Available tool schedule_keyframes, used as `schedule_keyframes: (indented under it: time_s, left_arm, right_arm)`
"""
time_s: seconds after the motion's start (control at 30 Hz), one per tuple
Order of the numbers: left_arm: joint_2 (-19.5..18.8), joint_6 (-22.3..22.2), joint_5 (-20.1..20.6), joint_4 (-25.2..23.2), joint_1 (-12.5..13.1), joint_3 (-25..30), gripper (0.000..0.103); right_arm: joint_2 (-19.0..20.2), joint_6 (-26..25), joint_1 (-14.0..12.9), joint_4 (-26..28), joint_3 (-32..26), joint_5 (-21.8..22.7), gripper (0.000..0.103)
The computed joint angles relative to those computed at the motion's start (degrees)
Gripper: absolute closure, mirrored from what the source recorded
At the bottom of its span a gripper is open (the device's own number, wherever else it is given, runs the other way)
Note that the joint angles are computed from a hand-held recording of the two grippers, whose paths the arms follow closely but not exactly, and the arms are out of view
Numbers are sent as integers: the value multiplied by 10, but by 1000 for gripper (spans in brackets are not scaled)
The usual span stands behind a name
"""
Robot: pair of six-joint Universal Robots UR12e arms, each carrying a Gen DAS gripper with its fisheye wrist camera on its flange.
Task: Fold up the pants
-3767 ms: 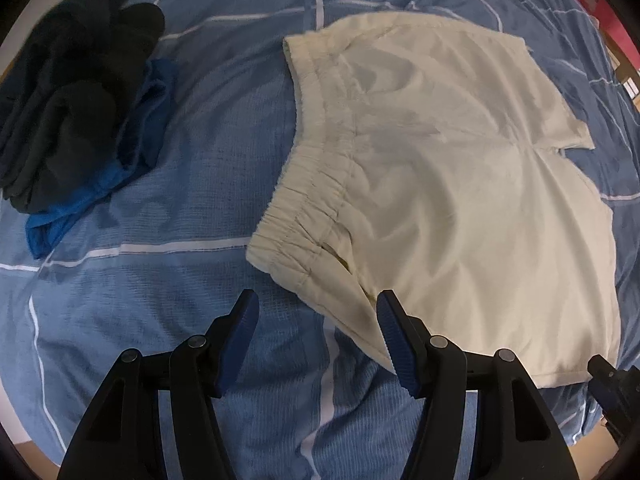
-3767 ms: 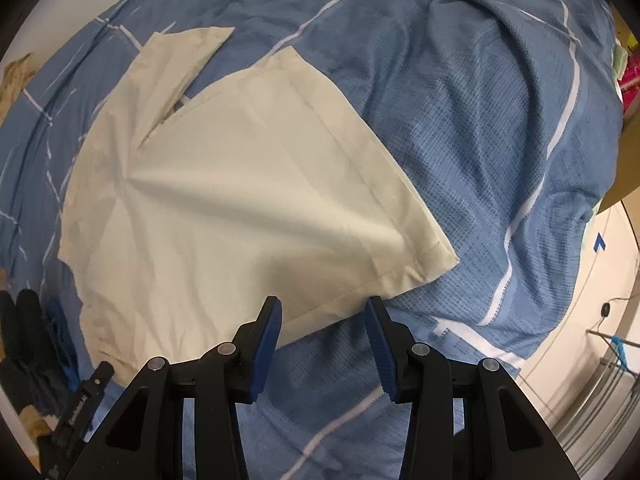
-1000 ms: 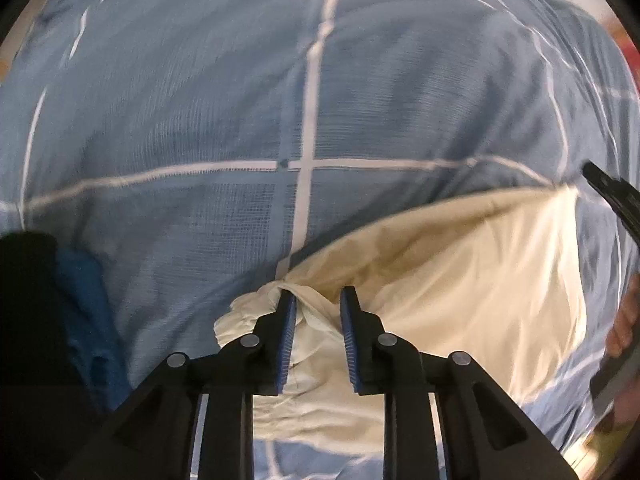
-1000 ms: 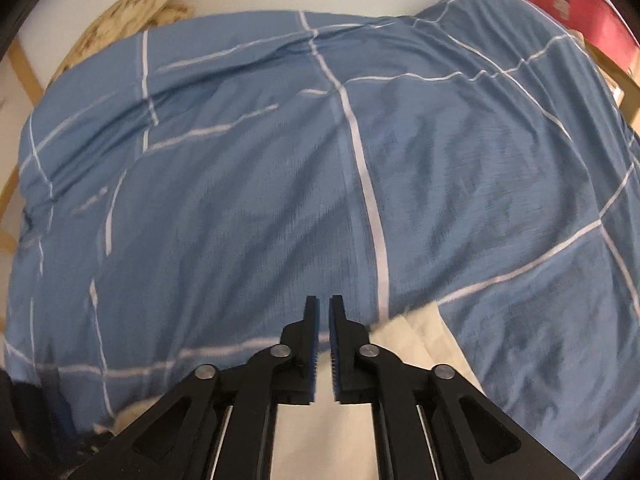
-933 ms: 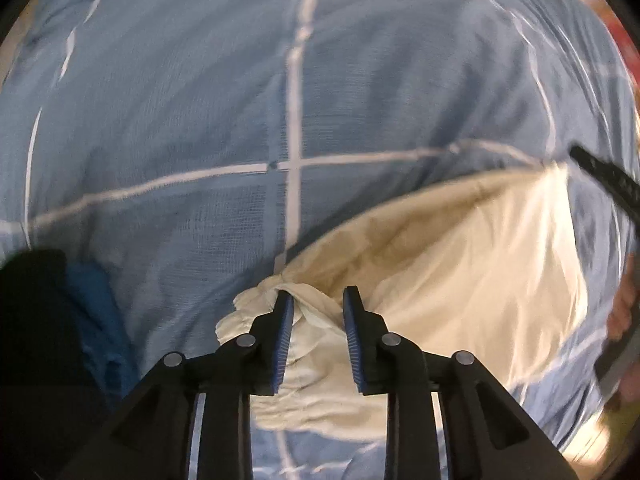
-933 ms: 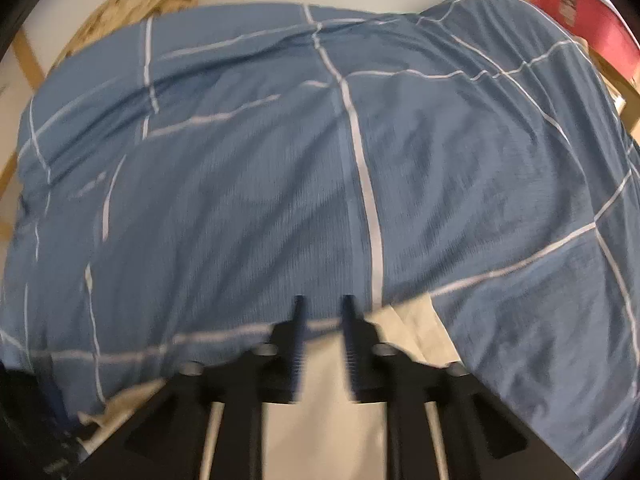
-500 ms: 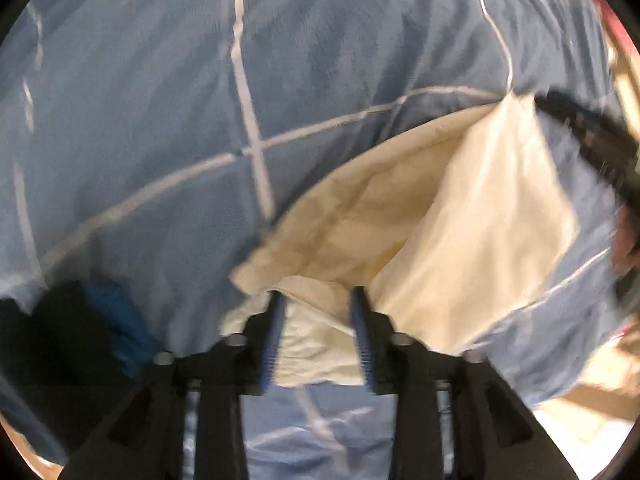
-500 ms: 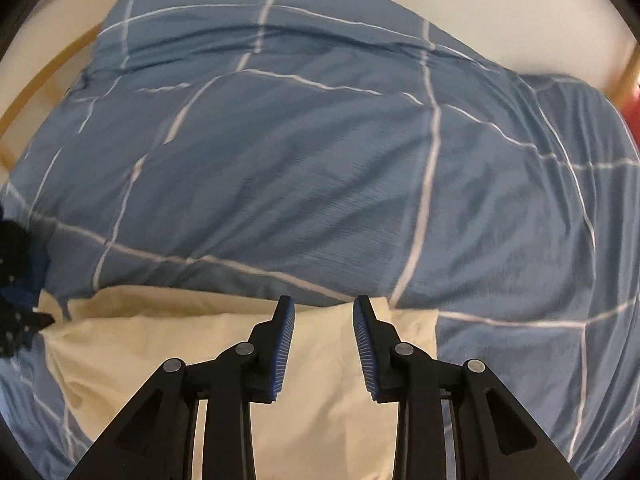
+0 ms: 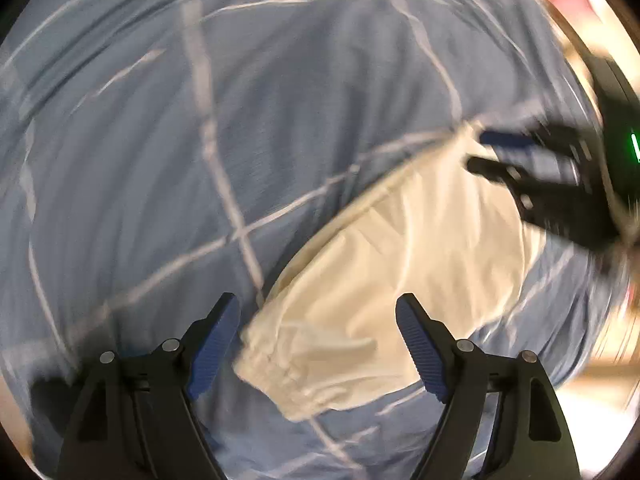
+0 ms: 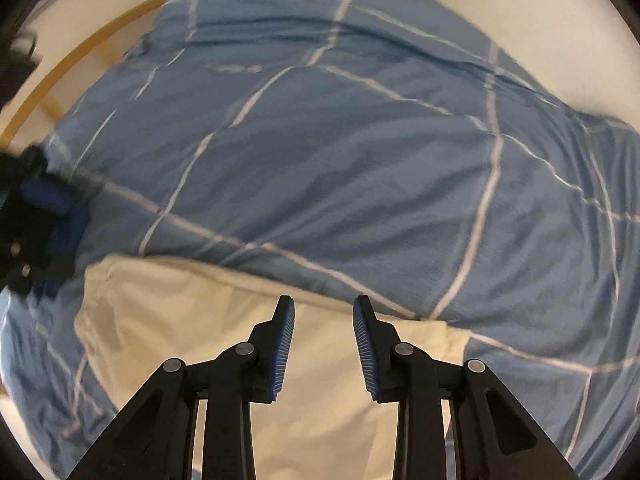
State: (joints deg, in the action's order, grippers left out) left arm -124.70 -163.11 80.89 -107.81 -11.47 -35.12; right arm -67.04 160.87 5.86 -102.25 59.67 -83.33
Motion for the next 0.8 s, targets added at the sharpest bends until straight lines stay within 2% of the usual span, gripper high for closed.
schedule_keyframes:
  time_s: [0.03,0.1,0.23,0.33,0.43,0.5,0.57,0.73,0.8]
  left_arm:
    - [-2,34,1,-5,-1,0,24]
    - [-9,74,9,-18,-3,2,30]
    - [-32,96,-34,-52,3,21,39]
    - [-30,115,-35,-24,1,5,44]
    - [-28,127,-42,-3,0,-9,48]
    - [-35,127,-41,-11,-1,-3,50]
    - [-38,125,-30,-9,-3,-5,57]
    - [-41,121,-35,-20,-3,-8,60]
    - [-43,121,-33,-27,-4,-7,65]
  right_arm:
    - [7,-24,-1,27,-12,12,72]
    - [16,-69,-1,52,-23,25,72]
    - [35,-197,5,100,-45,20,72]
    - [54,-234,6,145,-73,22,72]
    - [66,-258,11,159,-84,10,72]
    - [68,-266,13,154,-83,2,72]
    - [74,-268,14,161,-87,-3,72]
    - [79,-270,16,164,-85,-14,72]
    - [84,-269,16,173,-91,-15,72]
